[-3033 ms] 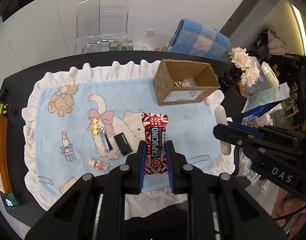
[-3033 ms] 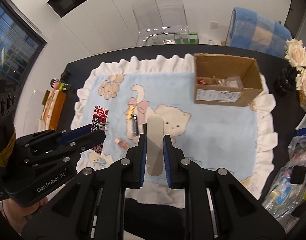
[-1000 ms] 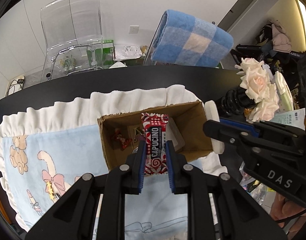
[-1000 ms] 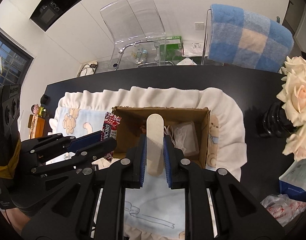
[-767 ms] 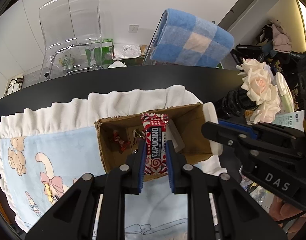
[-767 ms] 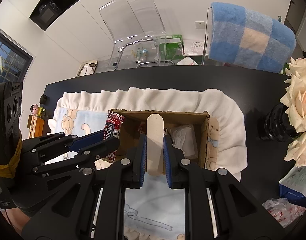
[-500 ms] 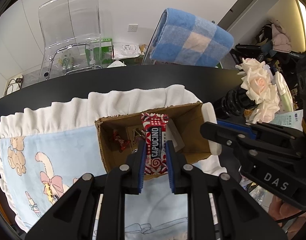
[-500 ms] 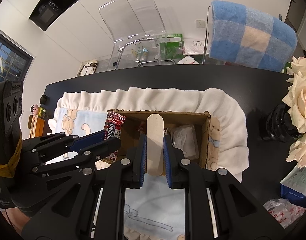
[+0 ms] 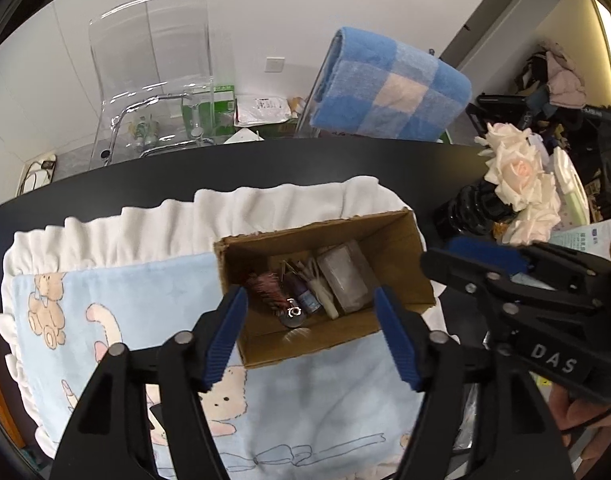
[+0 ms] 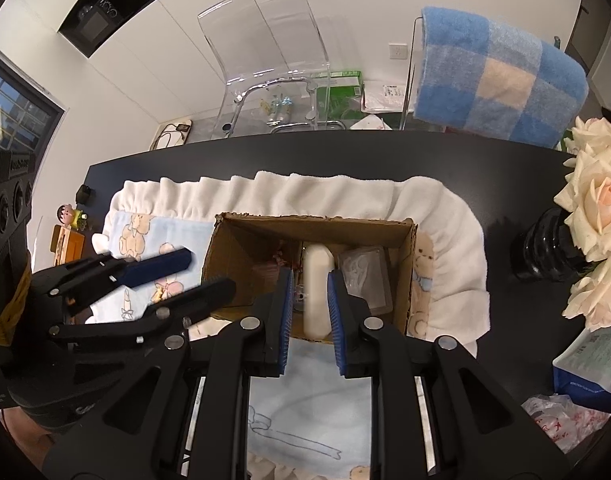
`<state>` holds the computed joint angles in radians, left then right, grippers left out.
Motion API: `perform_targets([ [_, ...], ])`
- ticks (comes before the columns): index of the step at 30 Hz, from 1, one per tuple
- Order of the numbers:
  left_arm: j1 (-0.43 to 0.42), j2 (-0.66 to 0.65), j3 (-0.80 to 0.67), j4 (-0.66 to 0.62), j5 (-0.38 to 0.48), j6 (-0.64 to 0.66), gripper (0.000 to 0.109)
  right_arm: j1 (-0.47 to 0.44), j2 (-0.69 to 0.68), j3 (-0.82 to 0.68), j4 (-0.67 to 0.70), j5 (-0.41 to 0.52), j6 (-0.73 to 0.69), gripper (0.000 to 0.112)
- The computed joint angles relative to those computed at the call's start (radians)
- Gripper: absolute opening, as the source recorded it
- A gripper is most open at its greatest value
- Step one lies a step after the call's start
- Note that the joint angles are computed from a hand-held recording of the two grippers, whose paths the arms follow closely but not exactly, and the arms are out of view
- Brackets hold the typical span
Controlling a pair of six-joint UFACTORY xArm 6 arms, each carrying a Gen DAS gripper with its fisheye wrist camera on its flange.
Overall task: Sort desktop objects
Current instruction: 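Move both open tools back over the remaining items on the blanket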
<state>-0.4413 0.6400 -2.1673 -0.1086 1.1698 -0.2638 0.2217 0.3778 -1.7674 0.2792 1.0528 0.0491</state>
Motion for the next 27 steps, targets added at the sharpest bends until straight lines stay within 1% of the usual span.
perform_targets([
  [1,0.004,-0.010,0.016,0.002,-0.006,-0.005,0.072,0.001,0.000,-0.003,-0.021,0.003,0.010,0.032],
  [2,0.009,-0.022,0.033,0.006,-0.011,-0.008,0.078,0.002,0.000,-0.006,-0.046,0.005,0.024,0.046],
  [3,0.012,-0.032,0.049,0.013,-0.014,-0.009,0.080,0.002,0.000,-0.009,-0.073,0.009,0.036,0.054],
  [4,0.016,-0.042,0.064,0.019,-0.018,-0.011,0.080,0.002,0.000,-0.011,-0.101,0.011,0.050,0.069],
  [5,0.018,-0.049,0.075,0.027,-0.018,-0.014,0.080,0.002,-0.003,-0.009,-0.121,0.010,0.060,0.079],
  [6,0.020,-0.056,0.085,0.031,-0.018,-0.015,0.080,0.000,-0.008,-0.003,-0.124,0.005,0.063,0.083],
  [8,0.027,-0.078,0.116,0.039,-0.022,-0.019,0.080,-0.005,-0.018,0.009,-0.116,-0.005,0.061,0.101],
  [10,0.032,-0.098,0.142,0.046,-0.028,-0.023,0.080,-0.001,-0.027,0.014,-0.135,-0.006,0.071,0.103],
  [16,0.036,-0.200,0.267,0.091,-0.061,-0.032,0.081,0.019,-0.051,0.032,-0.162,0.008,0.105,0.103],
  [17,0.036,-0.223,0.295,0.100,-0.074,-0.028,0.082,0.023,-0.056,0.035,-0.160,0.010,0.113,0.103],
  [18,0.034,-0.248,0.325,0.120,-0.086,-0.027,0.089,0.027,-0.062,0.040,-0.155,0.010,0.119,0.103],
  [19,0.032,-0.273,0.355,0.141,-0.097,-0.026,0.090,0.031,-0.069,0.047,-0.151,0.007,0.124,0.103],
  [24,0.047,-0.383,0.485,0.146,-0.114,-0.014,0.092,0.065,-0.104,0.072,-0.158,0.001,0.147,0.103],
  [27,0.068,-0.469,0.583,0.147,-0.123,-0.020,0.095,0.098,-0.130,0.082,-0.181,0.007,0.171,0.103],
])
